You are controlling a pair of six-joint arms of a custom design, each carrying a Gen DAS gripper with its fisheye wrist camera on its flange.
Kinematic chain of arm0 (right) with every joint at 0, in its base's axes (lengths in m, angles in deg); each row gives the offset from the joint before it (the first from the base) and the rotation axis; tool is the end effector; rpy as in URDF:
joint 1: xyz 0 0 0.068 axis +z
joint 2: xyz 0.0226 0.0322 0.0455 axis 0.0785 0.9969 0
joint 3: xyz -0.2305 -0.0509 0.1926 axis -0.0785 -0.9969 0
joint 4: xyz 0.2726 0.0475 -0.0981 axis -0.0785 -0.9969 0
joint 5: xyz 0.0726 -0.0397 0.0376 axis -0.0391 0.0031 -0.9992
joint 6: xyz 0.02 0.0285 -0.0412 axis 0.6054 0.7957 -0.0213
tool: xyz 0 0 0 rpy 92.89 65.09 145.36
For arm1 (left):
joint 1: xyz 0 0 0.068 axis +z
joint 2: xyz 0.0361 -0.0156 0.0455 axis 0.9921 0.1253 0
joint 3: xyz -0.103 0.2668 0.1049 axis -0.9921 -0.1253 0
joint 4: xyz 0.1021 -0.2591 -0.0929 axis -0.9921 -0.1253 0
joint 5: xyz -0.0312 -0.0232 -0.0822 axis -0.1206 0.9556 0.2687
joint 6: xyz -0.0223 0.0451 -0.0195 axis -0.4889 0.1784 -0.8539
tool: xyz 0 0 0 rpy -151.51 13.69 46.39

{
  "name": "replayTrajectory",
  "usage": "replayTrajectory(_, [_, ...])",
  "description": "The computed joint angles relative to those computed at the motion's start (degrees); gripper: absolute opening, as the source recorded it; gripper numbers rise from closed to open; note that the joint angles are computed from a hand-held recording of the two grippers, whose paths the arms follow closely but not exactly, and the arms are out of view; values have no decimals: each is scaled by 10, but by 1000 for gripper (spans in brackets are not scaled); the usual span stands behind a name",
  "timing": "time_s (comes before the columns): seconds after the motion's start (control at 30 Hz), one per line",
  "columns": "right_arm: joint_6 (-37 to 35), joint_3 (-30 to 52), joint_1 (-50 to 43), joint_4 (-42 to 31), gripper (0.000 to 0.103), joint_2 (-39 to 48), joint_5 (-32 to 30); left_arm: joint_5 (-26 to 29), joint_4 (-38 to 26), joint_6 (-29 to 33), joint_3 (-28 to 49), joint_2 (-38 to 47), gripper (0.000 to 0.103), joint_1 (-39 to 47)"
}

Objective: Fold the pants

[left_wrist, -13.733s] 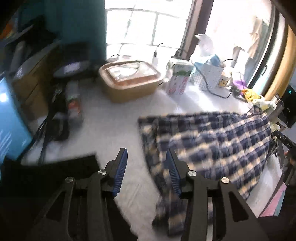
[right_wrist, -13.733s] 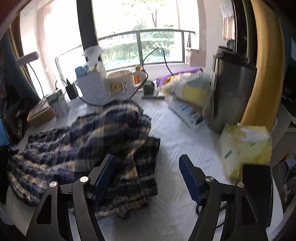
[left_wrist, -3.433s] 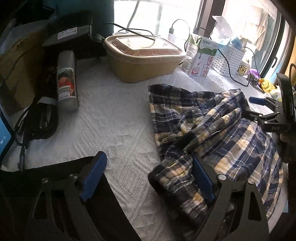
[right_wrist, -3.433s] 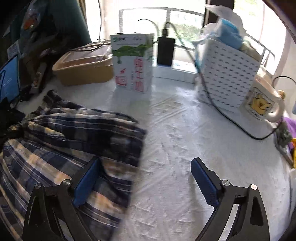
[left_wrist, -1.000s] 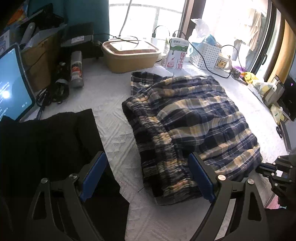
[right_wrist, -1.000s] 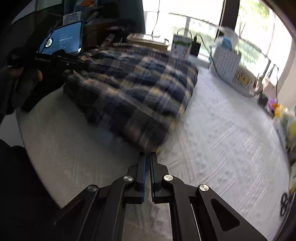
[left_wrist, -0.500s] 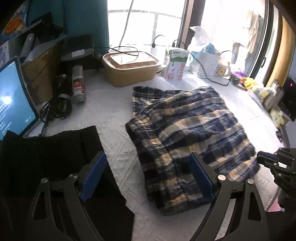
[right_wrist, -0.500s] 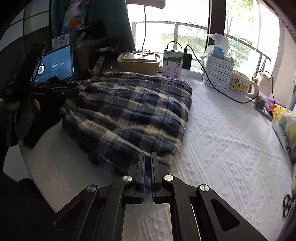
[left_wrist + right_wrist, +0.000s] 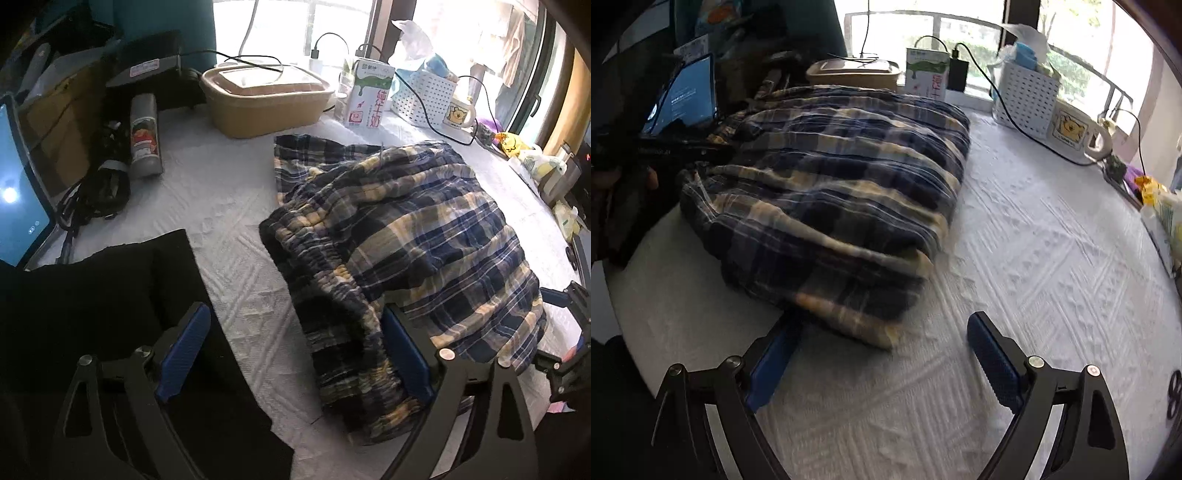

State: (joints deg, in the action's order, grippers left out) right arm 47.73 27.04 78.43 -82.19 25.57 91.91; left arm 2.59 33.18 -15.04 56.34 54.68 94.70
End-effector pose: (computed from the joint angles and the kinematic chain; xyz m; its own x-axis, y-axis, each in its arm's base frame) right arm 0.0701 0.1698 0.1910 -0.8183 -0.0368 -0.5736 0.0049 0.9975 -0.0709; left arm 0.2503 0.0345 0.2166 -0.6856 0.4594 -0.5647 0.6194 0.7757 -0.1209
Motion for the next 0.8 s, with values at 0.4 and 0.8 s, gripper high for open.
replayTrajectory(0.4, [-111, 11, -113, -27, 93, -108, 33, 94, -7, -40, 93, 53, 93, 5])
replayTrajectory(0.8, [-357, -12, -371, 139, 93, -163, -63, 24, 3, -43, 137, 166, 93, -87])
